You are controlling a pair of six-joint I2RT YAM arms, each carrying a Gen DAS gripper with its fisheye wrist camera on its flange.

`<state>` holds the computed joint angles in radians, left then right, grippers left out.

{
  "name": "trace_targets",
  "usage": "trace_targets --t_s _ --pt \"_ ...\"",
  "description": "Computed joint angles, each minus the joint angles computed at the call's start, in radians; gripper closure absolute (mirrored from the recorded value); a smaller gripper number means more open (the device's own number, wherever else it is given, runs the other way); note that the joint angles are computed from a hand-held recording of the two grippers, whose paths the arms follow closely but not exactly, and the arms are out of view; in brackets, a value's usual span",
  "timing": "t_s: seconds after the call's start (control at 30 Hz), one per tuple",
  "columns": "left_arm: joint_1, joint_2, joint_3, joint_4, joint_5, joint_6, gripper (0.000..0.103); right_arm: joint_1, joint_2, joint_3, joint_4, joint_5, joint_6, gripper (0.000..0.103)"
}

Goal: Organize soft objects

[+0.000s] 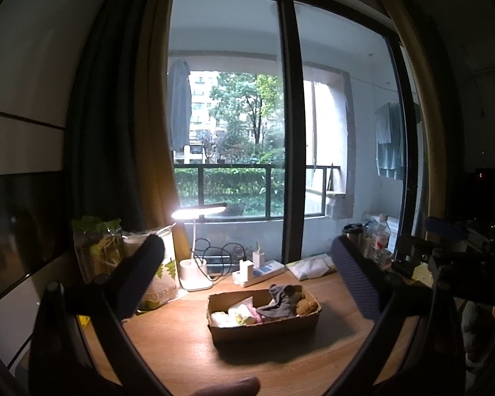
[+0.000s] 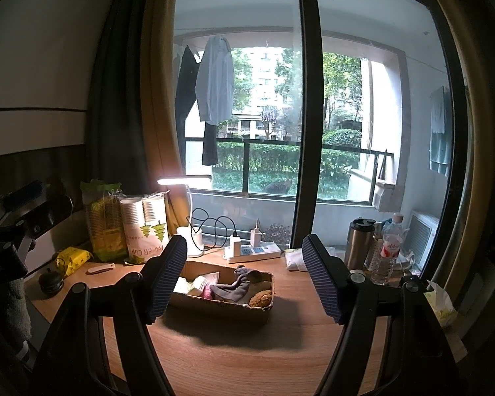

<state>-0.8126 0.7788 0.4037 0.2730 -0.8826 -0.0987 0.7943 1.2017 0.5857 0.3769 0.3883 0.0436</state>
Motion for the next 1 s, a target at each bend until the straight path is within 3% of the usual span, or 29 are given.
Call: trace_targets --t_s 1.0 --pt "-0.023 0.003 0.004 0.011 -0.003 0.025 0.001 -0.012 0.002 0.001 -0.001 -0.010 0.000 0.027"
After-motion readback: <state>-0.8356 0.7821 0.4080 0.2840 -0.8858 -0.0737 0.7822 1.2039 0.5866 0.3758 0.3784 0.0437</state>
